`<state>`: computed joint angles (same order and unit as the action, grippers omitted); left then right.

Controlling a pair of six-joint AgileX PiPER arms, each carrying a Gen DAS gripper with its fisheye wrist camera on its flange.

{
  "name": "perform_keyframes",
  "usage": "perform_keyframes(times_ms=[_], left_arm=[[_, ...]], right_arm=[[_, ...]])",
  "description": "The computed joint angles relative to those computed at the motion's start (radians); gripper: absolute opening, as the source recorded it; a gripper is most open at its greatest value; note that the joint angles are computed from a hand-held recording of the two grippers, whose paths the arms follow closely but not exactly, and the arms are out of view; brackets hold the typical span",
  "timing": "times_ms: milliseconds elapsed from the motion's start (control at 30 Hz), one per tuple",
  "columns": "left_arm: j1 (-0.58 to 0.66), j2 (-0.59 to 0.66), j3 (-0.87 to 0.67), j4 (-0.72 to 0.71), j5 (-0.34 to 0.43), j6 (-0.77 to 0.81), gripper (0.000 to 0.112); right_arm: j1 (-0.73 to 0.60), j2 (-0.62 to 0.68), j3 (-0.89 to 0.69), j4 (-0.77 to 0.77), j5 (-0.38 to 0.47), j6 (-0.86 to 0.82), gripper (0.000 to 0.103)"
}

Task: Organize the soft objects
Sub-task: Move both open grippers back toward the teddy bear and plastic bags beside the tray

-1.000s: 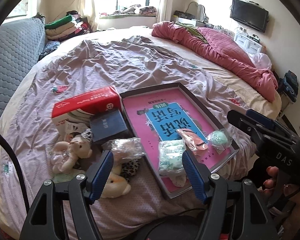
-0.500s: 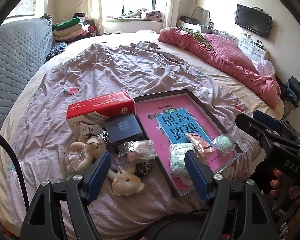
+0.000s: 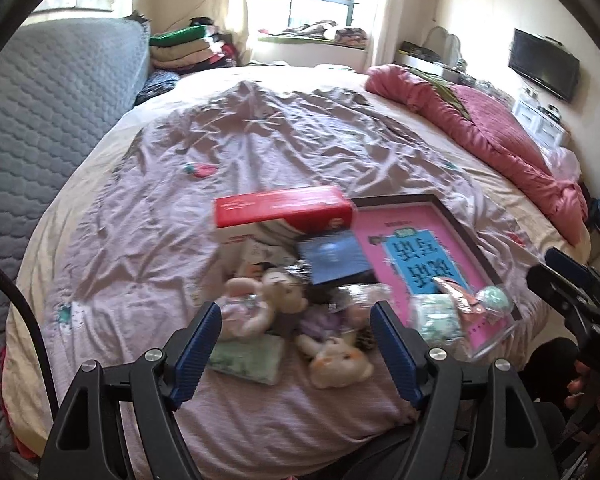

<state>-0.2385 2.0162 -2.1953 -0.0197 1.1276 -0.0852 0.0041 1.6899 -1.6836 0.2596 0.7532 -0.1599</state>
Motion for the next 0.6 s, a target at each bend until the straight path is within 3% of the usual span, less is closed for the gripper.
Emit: perform_keyframes(times_ms=[600], left_arm=[[0.117,-0.014,0.115,-0.046,-0.057,0.040,0.076]], right_arm=[[0.115,0.069,-0.037,-0.053,0.026,0.012,0.081]])
